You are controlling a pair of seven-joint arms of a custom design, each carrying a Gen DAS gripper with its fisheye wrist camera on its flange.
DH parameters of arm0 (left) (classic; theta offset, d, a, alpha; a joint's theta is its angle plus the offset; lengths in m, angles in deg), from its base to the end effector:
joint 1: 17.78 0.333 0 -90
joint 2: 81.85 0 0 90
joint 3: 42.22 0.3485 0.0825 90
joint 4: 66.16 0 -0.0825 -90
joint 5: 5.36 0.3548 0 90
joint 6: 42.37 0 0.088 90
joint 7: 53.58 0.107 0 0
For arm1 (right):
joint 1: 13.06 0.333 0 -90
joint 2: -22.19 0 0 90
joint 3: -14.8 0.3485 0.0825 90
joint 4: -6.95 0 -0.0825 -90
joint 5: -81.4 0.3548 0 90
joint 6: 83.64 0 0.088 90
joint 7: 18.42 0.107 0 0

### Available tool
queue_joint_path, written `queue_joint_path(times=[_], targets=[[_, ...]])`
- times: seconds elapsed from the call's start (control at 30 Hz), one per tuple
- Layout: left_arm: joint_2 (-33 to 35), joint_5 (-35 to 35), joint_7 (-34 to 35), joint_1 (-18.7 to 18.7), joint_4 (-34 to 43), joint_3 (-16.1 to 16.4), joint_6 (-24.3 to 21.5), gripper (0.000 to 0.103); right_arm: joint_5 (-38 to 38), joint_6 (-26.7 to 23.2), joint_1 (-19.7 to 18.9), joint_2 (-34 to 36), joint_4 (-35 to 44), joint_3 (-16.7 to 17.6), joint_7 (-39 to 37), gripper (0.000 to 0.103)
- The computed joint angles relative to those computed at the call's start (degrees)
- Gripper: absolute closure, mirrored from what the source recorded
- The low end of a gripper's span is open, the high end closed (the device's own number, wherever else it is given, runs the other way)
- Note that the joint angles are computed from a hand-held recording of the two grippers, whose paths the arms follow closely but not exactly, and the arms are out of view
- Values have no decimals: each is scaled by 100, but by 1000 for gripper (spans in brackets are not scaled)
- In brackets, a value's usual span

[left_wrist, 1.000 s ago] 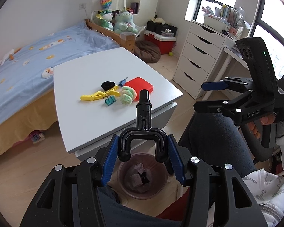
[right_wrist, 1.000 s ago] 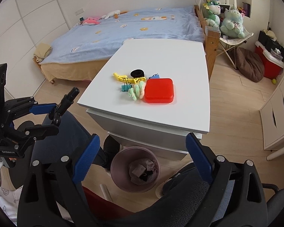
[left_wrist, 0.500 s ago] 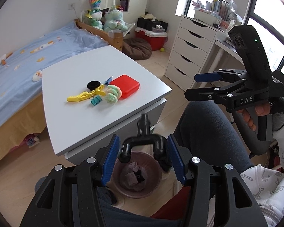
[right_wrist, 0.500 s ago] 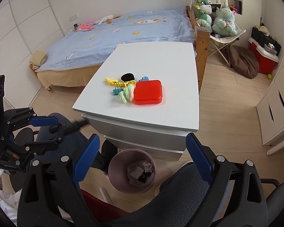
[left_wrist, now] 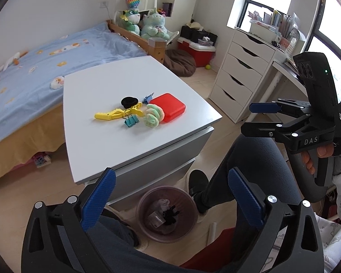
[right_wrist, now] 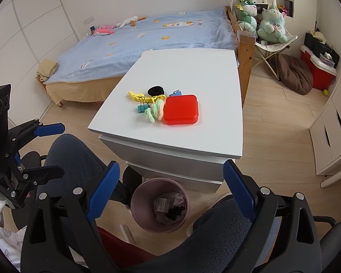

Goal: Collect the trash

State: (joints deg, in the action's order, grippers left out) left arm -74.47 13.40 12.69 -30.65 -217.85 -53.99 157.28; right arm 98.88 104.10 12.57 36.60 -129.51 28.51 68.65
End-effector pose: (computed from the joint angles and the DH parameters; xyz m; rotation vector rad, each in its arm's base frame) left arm 0.4035 -0.2260 0.3421 -1.5735 2.2580 -0.9573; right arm 0.4413 0.3160 0.3471 -2.0923 1.3948 -0.2415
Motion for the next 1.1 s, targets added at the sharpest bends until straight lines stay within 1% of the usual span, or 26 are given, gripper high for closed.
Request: queue_joint_path(times=[0.1,0.23,0.37,0.43,0.57,0.7,0.8,0.87,0.93,1.0,1.1], targets=[[3,4,-33,24,-5,-3,42,8,-17,-5,-48,19,28,57,-10,11],[6,-44,-16,17,-18,22,98,8,-26,-11,-37,34,59,46,-17,11],[89,19,-51,91,44,16,162,8,-25,-50,-26,42,87,25,-25,10],[157,100,-108,152,132,-3,141,8,-21,-55,17,51,104,-22,-28,10],[305,302,-173,267,335,-25,115,8,-21,-111,194,95,214,-234,-18,10],[511,523,-187,377,669,-80,-46,8,-20,-174,329,111,297,-419,0,10],[700,700,-191,484,937,-158,-170,8,6,-159,253,99,296,-373,-3,10],[836,917,-266,710,1136,-346,-299,8,18,-154,249,82,281,-384,2,9],[942,971,-247,740,1302,-370,-443,8,33,-148,240,63,257,-389,12,9],[1057,1012,-246,850,1464,-462,-571,8,53,-143,185,63,248,-342,20,9],[1185,940,-179,833,1682,-439,-773,8,72,-134,57,75,246,-233,7,9]])
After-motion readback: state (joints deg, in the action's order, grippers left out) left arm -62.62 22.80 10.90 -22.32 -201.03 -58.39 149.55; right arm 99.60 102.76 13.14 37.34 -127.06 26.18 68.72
